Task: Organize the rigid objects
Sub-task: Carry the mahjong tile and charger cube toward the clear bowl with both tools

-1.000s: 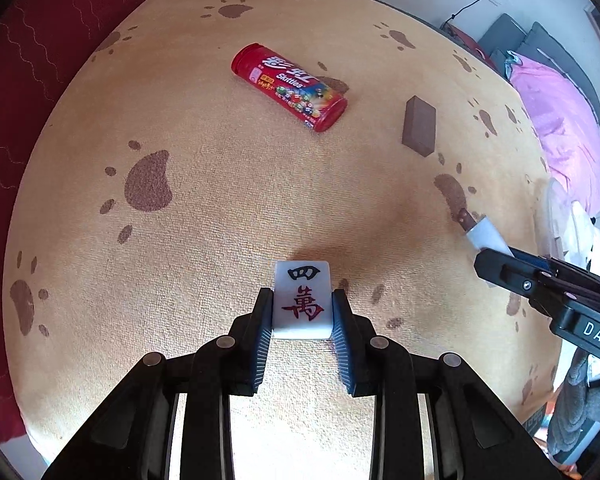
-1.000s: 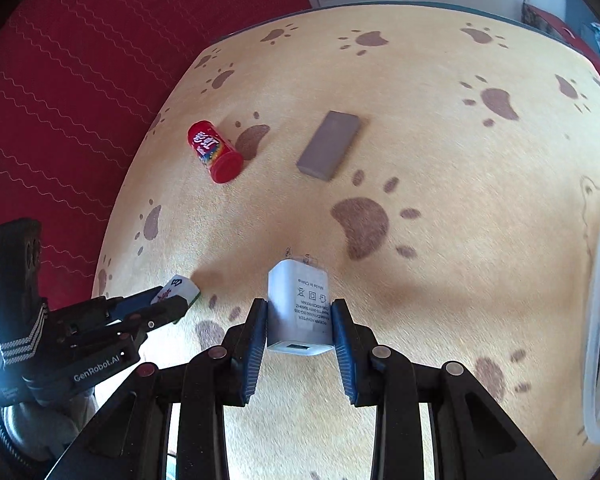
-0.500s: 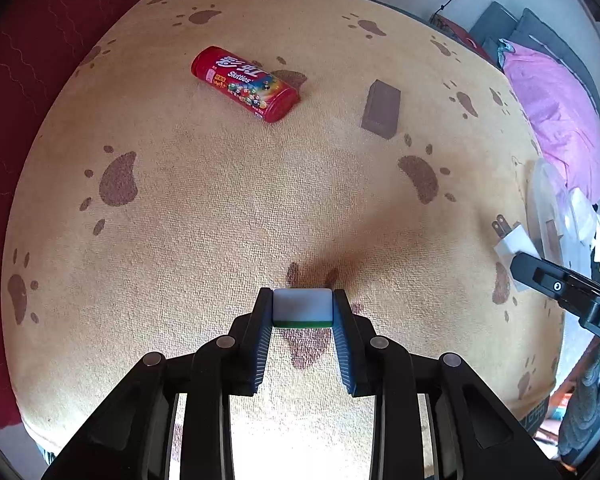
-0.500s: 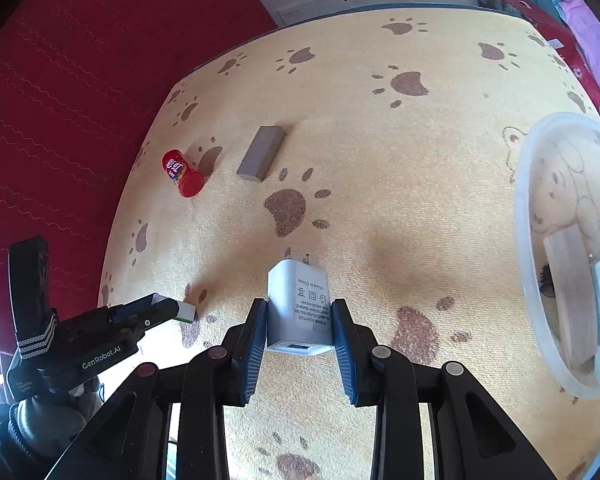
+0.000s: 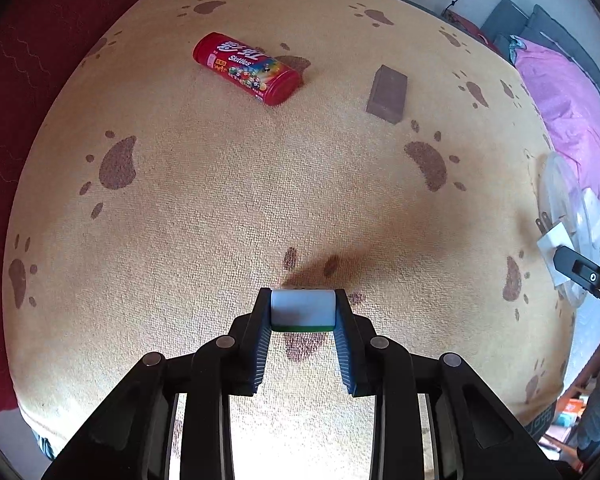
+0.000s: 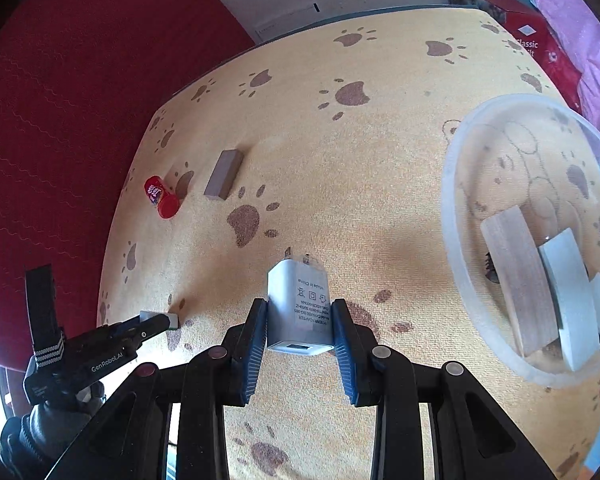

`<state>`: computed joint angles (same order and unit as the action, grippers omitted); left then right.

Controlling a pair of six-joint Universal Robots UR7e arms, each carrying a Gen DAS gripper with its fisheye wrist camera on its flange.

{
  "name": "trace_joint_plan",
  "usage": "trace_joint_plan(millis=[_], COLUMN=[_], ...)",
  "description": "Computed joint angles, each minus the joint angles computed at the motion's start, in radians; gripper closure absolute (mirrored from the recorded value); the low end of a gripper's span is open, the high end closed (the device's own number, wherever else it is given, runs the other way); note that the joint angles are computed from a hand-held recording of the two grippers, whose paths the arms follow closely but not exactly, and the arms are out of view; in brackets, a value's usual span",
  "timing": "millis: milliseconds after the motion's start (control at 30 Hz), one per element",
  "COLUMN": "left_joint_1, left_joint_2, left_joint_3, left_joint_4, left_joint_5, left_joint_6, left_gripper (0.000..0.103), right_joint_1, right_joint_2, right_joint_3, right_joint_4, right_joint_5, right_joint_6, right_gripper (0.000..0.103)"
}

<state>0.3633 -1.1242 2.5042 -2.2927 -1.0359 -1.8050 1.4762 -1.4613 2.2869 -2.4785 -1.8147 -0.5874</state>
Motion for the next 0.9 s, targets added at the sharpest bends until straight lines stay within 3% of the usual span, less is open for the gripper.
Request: trace_joint_plan(millis=[200,900], left_joint_1=[-0.008,0.035], left_joint_2=[0.032,0.195], left_joint_3=[-0.031,-0.235], left_joint_4=[-0.006,-0.051], left_joint_5=[0.006,0.058], left_joint_6=[0.016,0.252], left_gripper=[0.073,0.073], right_joint_1=[-0.033,-0.170], right_joint_2=[-0.025,-0.039], right_joint_3=[-0.027,-0.155], right_joint_4=[-0.005,-0.081], right_joint_5=[0.016,0.032], right_joint_6=[0.007,0.042], right_gripper=[0.069,0.069])
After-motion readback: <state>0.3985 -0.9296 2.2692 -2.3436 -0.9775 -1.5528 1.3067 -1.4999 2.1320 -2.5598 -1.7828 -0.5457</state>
